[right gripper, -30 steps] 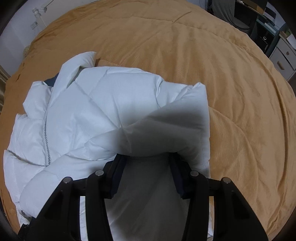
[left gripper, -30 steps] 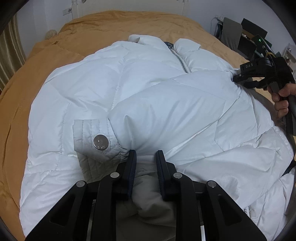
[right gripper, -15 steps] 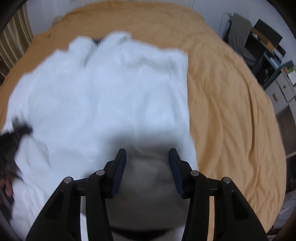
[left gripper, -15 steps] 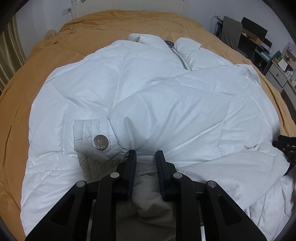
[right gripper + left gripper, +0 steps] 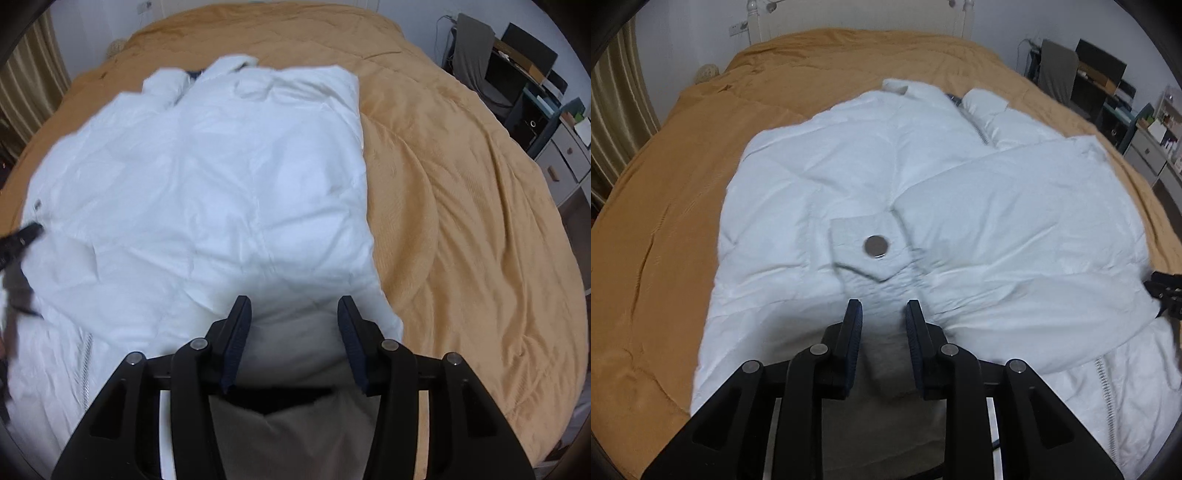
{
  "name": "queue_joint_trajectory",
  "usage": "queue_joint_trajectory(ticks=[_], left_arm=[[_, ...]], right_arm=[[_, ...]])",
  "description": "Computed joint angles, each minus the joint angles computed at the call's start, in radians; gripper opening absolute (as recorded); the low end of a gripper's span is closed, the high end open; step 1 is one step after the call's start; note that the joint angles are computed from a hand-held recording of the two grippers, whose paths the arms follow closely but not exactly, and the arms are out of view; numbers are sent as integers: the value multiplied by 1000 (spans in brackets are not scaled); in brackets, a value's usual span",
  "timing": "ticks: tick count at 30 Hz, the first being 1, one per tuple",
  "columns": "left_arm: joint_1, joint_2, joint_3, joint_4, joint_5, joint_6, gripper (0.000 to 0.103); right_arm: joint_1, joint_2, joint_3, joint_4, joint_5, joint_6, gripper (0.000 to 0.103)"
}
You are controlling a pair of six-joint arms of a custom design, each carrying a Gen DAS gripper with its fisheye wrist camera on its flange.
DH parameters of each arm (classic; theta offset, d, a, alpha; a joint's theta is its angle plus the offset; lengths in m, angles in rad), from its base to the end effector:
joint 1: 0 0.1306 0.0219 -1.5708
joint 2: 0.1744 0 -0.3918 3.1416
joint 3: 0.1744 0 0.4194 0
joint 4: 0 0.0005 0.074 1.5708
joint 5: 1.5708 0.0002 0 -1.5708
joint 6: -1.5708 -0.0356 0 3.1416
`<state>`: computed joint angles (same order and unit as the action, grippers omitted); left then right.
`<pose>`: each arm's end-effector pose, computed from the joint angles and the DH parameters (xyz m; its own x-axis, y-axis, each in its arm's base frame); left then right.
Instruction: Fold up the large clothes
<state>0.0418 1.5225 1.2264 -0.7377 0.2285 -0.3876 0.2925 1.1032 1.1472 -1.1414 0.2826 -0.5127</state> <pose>0.5276 0.0135 0.3034 -0.7664 0.3364 -0.5472 0.3940 0.9190 0.0131 0.3638 0.0987 0.4277 -0.8188 0.2454 -0.5190 0.2828 0.9591 0.0074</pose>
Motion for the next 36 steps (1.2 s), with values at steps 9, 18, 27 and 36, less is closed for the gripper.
queue_joint_trajectory(ticks=[9,18,27,36], left_arm=[[213,-39,82,-174,244,-33,30],[446,7,62,-430,452,-123,76],[409,98,88,-606,561,-165,86],[482,62,55,-624,493,-190,44]], right_arm=[[-56,-159,-63,35,-93,-46,65],[-160,-389,-264,-9,-393,-139,87],[-176,-283,-282,133,-618,-104,64],[-89,-446,-280,23,-571,-205,13]])
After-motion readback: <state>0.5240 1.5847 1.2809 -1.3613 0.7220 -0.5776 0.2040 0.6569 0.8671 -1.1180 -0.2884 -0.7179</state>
